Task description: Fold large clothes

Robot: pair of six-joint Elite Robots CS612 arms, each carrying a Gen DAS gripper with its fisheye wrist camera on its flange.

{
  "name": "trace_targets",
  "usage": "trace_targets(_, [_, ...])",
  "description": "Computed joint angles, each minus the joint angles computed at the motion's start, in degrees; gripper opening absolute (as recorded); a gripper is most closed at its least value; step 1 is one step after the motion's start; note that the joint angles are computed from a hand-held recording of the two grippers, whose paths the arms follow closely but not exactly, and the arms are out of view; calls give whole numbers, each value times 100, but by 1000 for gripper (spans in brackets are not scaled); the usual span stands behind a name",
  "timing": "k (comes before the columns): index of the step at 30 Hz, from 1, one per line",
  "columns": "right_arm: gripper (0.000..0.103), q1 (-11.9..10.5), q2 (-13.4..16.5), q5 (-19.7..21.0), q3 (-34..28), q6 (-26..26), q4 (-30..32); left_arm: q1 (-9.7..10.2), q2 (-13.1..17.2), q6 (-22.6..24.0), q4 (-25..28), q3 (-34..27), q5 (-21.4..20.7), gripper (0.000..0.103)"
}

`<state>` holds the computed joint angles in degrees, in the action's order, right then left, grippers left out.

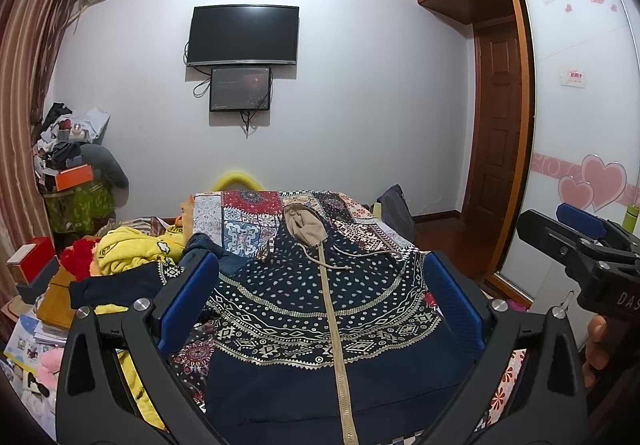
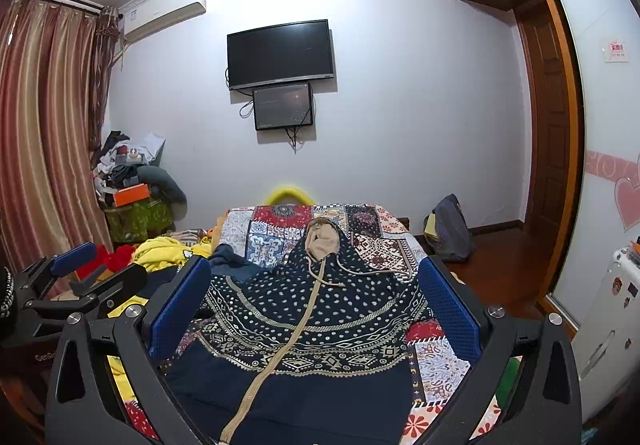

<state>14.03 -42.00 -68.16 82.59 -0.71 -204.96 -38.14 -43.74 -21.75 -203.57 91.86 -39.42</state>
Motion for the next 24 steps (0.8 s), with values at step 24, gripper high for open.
trace_targets(24, [103,10,12,-23,-6,-7,-2,5,-9,-12,17,8,-12,103])
